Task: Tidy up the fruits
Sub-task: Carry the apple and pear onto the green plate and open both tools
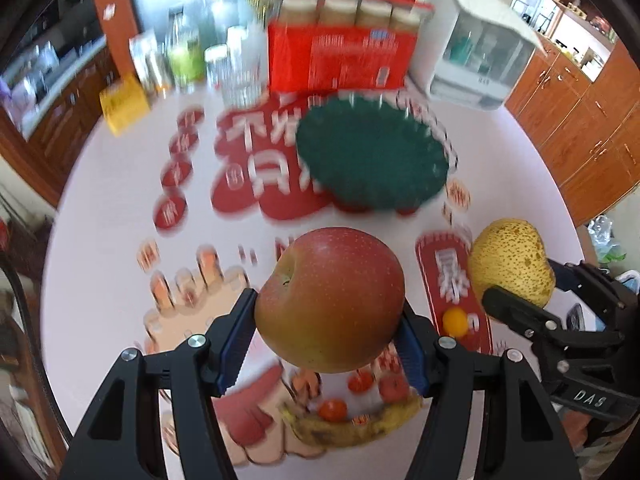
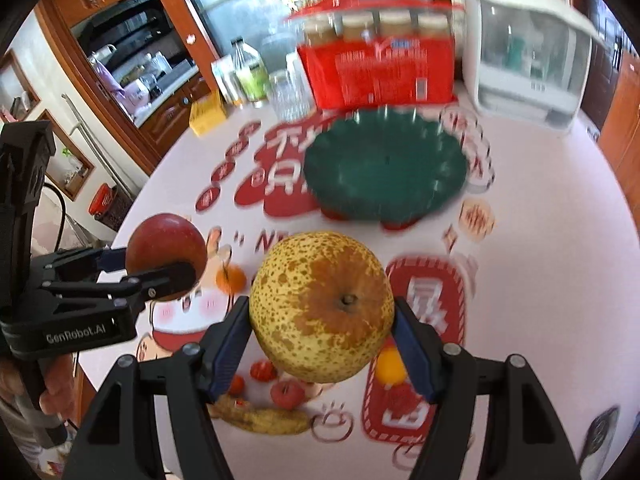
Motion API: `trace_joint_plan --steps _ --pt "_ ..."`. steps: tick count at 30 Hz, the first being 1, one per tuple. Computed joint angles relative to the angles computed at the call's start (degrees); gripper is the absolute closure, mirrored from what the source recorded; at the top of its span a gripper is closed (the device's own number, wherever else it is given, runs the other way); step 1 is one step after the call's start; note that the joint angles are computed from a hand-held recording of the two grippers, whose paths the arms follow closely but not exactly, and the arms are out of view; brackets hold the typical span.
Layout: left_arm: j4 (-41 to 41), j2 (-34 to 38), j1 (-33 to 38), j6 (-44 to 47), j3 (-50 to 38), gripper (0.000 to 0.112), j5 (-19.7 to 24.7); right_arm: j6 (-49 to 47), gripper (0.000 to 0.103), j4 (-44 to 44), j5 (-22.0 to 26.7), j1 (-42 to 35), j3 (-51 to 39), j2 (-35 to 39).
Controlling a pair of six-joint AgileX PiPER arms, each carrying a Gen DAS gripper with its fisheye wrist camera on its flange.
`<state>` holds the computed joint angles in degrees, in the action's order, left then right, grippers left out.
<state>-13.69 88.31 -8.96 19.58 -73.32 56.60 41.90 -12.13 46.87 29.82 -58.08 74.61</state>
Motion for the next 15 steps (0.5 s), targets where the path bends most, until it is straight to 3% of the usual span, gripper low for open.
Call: trace_joint_plan --steps 9,15 --pt "5.21 12.62 -4.87 -4.21 -27.96 0.049 4.47 -10.12 0.034 -4.06 6.21 -11.5 -21.02 10.99" --pt "7.52 26.93 -7.75 -8.11 -44.08 0.049 7.62 -14.1 0.034 -1.93 4.9 -17.93 -29.43 21.69"
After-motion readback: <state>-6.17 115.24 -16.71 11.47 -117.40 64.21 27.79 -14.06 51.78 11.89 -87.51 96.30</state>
